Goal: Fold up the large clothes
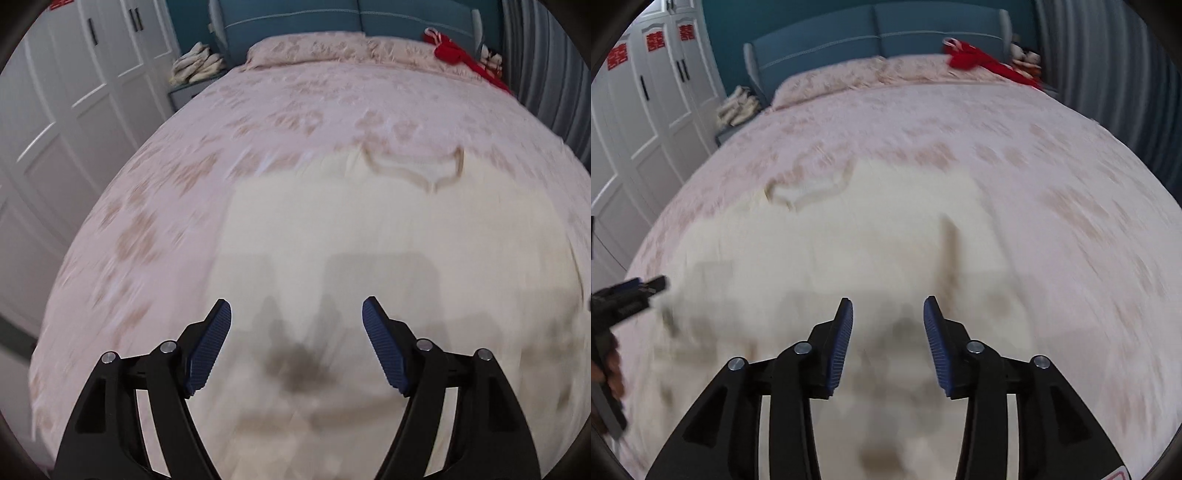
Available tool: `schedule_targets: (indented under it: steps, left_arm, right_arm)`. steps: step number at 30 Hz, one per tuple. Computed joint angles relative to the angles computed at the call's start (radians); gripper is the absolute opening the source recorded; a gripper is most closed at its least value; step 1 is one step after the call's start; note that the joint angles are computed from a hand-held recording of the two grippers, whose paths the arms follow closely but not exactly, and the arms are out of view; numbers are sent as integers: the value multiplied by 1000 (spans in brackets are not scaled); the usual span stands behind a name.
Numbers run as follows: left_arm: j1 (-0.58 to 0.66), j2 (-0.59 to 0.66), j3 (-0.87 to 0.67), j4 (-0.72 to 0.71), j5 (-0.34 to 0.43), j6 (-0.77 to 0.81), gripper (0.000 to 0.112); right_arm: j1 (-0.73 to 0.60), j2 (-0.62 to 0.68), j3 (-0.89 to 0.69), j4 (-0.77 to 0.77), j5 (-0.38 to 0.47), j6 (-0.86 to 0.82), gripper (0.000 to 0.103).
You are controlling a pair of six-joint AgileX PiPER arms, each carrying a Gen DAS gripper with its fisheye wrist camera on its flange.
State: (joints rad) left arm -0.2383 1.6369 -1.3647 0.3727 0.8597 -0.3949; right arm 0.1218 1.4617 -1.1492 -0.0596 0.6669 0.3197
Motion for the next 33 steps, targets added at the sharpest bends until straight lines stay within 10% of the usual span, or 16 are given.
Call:
schedule_targets:
  steps: [11,17,28,33]
  left_arm:
    - [386,-541,551,-324,74,268,71]
    - [705,-568,643,-634,143,595,71]
    - [672,-602,681,-694,153,628,61]
    - [628,-621,656,-682,187,619,22]
  right_arm:
    - [-193,-644,497,11,292,-79,58]
    - [-593,-662,560,314,342,-457,61]
    - [-732,-595,625,520,337,-590,61]
    - [-681,-571,620,537,296,-534,42]
